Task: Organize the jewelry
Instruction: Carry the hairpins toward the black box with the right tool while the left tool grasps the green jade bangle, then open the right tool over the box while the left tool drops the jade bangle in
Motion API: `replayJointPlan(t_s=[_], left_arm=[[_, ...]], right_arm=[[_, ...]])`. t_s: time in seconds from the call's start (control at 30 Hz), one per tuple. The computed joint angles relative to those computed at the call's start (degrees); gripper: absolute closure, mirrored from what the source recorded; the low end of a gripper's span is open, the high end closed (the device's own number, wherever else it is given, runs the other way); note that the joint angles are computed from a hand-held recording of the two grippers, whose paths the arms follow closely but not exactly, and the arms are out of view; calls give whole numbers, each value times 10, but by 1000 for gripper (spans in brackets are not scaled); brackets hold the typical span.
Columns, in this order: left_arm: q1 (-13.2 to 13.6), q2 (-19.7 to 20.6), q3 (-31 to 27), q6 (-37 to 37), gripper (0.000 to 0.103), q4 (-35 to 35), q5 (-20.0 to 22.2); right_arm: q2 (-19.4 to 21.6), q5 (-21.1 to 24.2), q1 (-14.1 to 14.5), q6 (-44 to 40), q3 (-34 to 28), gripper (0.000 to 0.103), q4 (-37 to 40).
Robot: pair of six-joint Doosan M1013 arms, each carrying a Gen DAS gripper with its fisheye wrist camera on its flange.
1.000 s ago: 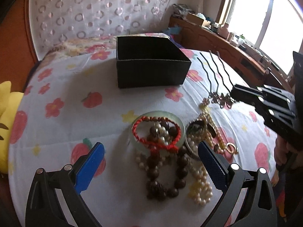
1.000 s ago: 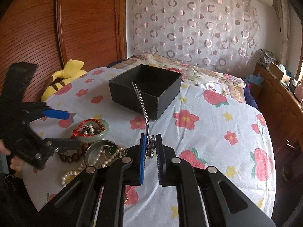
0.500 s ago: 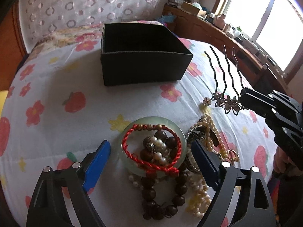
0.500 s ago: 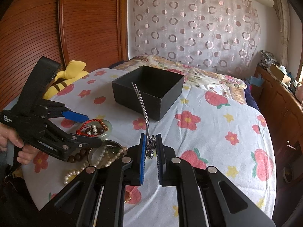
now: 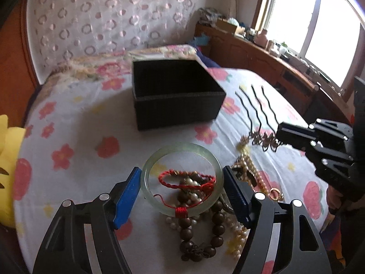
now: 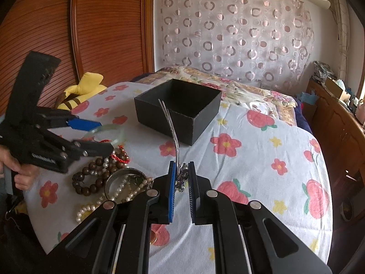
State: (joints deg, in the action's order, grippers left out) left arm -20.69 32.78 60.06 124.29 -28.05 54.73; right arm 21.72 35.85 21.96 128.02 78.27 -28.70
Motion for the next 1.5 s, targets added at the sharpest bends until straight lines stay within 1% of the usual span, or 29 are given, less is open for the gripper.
replayJointPlan(t_s=[0.17, 0.33, 0.5, 0.73, 0.83, 0.93, 1.0, 1.1, 1.23, 1.37, 1.5], left_arm=[[2, -15, 8, 6, 34, 3, -34], [7, -13, -5, 1, 34, -1, -43], [9, -9, -17, -7, 34, -5, -51], [10, -4, -32, -10, 34, -7, -63], [10, 1, -40, -12, 34, -4, -65], [8, 7, -49, -16, 34, 3, -69], [6, 11, -56, -20, 34, 9, -69], [2, 22, -72, -31, 34, 23, -64], [-2, 38, -99, -53, 34, 41, -54], [-9, 54, -127, -70, 34, 56, -44], [-17, 74, -158, -88, 34, 77, -31]], right_arm=[[4, 0, 0, -4, -10, 91, -6], [15, 5, -4, -17, -39, 91, -11], [37, 15, -10, -39, -85, 91, -4], [78, 41, -26, -87, -154, 91, 52], [97, 61, -32, -106, -179, 91, 78], [114, 85, -36, -114, -198, 91, 97], [121, 93, -40, -120, -205, 91, 117], [126, 99, -44, -121, -211, 91, 135], [117, 84, -45, -109, -201, 87, 127], [98, 62, -48, -104, -177, 87, 125], [72, 38, -50, -96, -141, 87, 114]])
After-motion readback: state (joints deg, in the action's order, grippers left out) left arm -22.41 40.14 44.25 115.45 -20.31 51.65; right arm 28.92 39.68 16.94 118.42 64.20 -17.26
